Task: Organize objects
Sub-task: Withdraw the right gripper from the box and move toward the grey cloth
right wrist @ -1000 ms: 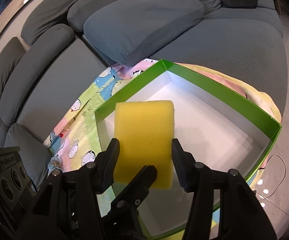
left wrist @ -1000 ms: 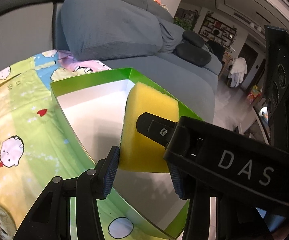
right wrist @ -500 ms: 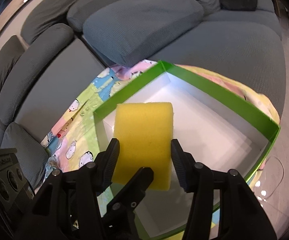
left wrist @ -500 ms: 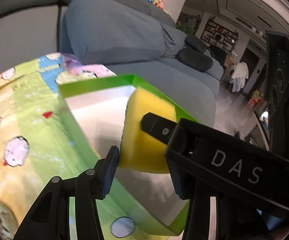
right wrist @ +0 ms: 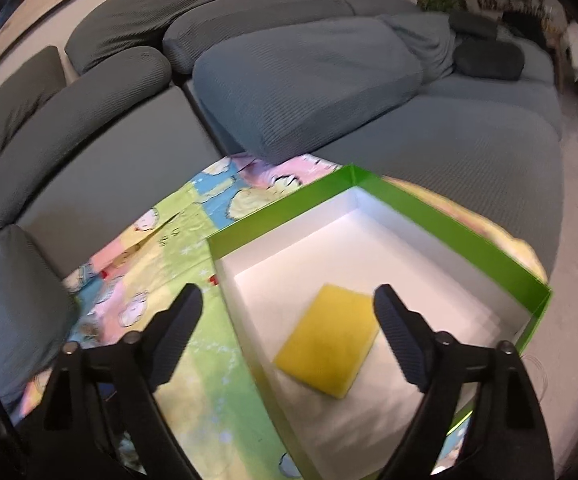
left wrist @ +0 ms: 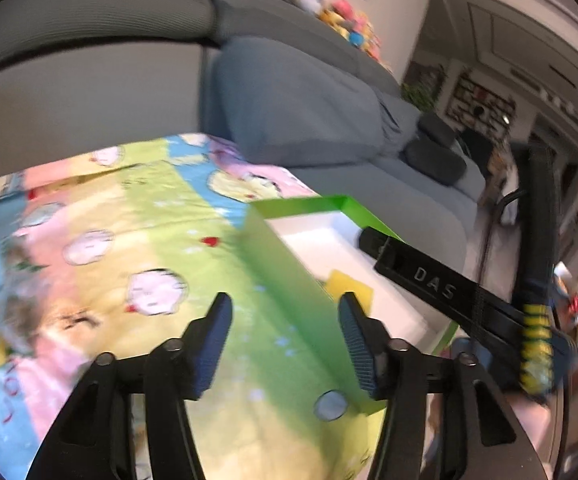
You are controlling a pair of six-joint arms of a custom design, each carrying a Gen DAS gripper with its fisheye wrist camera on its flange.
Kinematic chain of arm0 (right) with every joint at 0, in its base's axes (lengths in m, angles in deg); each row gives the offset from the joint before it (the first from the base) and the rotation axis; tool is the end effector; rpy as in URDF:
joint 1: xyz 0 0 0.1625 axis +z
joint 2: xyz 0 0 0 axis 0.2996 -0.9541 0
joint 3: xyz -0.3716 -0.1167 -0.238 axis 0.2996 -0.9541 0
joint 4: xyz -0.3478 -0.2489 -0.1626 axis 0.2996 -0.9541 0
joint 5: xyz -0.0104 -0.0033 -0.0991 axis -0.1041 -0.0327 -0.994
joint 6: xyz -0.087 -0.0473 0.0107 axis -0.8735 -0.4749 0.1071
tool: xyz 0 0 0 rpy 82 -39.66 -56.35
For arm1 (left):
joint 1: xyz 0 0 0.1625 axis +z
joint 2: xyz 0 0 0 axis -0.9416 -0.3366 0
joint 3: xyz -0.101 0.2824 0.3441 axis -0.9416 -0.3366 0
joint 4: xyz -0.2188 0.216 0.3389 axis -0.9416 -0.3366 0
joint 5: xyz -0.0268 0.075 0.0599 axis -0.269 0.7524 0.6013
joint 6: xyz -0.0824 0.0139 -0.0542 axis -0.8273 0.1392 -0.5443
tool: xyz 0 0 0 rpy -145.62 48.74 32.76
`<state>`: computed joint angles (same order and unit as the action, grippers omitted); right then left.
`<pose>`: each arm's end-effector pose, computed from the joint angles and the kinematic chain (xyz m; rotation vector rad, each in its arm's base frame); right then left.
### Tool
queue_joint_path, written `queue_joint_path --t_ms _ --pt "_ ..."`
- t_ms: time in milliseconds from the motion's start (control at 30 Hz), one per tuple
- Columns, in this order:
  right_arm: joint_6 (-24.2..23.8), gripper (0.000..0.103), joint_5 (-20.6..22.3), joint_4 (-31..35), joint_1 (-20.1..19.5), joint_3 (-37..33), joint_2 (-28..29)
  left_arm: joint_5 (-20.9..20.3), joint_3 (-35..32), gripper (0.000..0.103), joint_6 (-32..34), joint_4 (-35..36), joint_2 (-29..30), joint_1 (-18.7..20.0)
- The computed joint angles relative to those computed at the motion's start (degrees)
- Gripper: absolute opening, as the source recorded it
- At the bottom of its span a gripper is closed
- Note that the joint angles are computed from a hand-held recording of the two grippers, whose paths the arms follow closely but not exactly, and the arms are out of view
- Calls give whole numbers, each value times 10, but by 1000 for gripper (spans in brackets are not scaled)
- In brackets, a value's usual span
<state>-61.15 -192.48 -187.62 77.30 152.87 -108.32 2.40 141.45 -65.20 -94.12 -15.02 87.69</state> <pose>0.1270 -0.3993 0.2453 0.2293 -2.3335 1.2500 -0.3321 -0.3228 0.0919 0.5484 2.5022 -1.0666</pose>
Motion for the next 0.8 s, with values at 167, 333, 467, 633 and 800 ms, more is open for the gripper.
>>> queue_joint_path --t_ms 167,333,467,633,800 --pt "-77 95 -50 -135 26 -23 80 69 62 74 -149 153 -107 -50" --pt "-93 95 -97 -200 39 -48 126 96 119 77 -288 223 -185 -60" --pt "-137 95 -144 -272 50 -71 177 93 140 77 -365 278 -230 -49" --pt "-192 95 -182 -286 60 -85 207 96 149 77 -440 369 -285 -53" --pt "-224 95 -239 -320 72 -99 225 98 158 77 -470 415 -325 -67"
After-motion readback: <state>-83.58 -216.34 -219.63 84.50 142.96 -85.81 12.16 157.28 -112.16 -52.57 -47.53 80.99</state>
